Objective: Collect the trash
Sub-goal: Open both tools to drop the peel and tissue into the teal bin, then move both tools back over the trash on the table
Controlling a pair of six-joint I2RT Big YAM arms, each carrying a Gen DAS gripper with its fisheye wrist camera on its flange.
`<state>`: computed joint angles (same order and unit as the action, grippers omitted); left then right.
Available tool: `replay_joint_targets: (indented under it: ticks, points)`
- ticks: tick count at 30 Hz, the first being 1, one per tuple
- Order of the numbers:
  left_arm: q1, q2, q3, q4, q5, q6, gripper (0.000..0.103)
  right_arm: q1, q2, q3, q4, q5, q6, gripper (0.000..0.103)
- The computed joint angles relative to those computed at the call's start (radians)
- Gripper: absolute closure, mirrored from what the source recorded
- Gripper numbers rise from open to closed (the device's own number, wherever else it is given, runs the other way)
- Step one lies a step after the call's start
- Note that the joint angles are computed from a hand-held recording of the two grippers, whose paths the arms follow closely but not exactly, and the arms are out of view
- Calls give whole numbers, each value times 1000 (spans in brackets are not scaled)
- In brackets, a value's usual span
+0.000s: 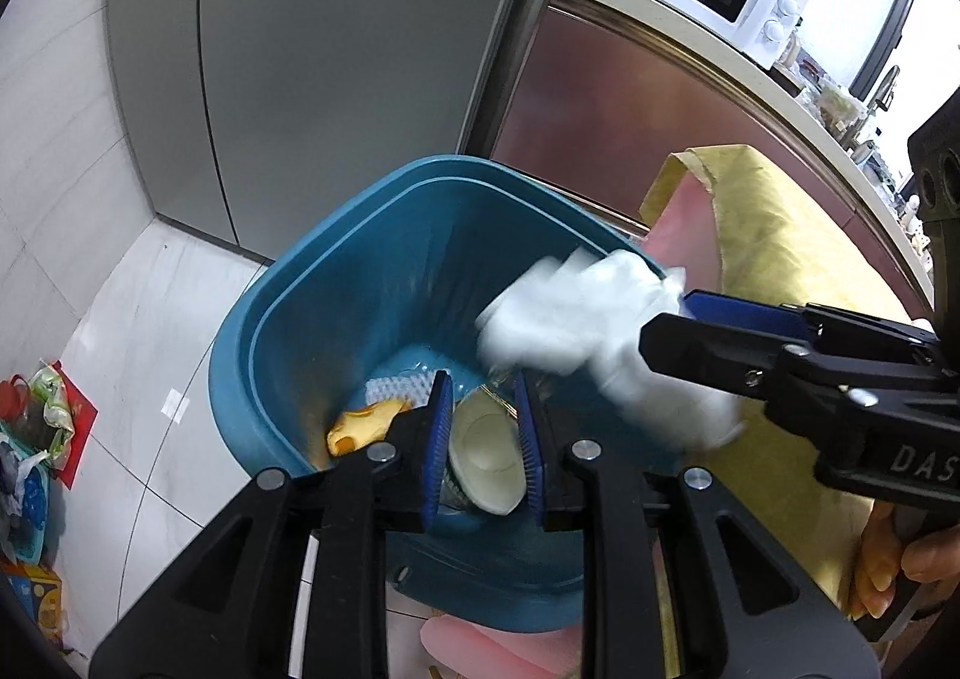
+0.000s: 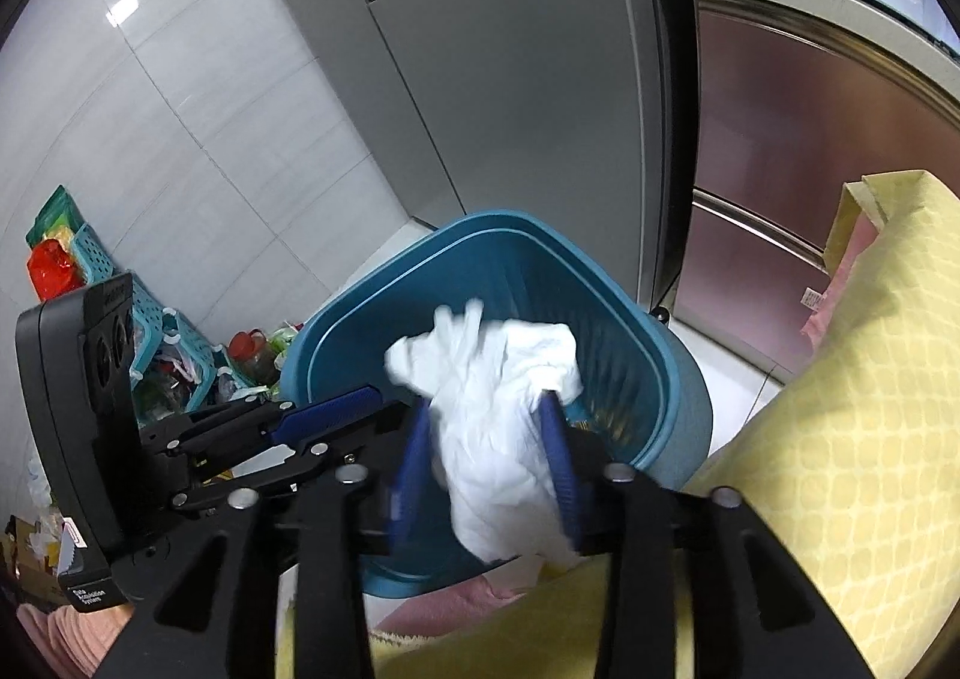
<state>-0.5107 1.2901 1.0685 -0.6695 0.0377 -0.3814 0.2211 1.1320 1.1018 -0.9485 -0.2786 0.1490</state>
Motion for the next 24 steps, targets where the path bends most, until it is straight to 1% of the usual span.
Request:
replay_joint_targets:
  ticks: [4,12,16,21,24]
  points:
    - [0,-5,-3,2,-5,-7,82,-8,-5,-4,4,-9,7,63]
    - [-6,-47,-23,20,3,-2,78,-36,-44,-26,8,-39,8,62]
    - [-32,-76,-25,36,6,8,72,-62,-99,-51,4,-62,3,62]
    - [-83,-113,-24,57,15,31,68,-117,-209,-85,-9,-79,-10,59]
    - [-124,-119,-14,68,24,46,67,-172,-285,-101,-32,-89,-25,59]
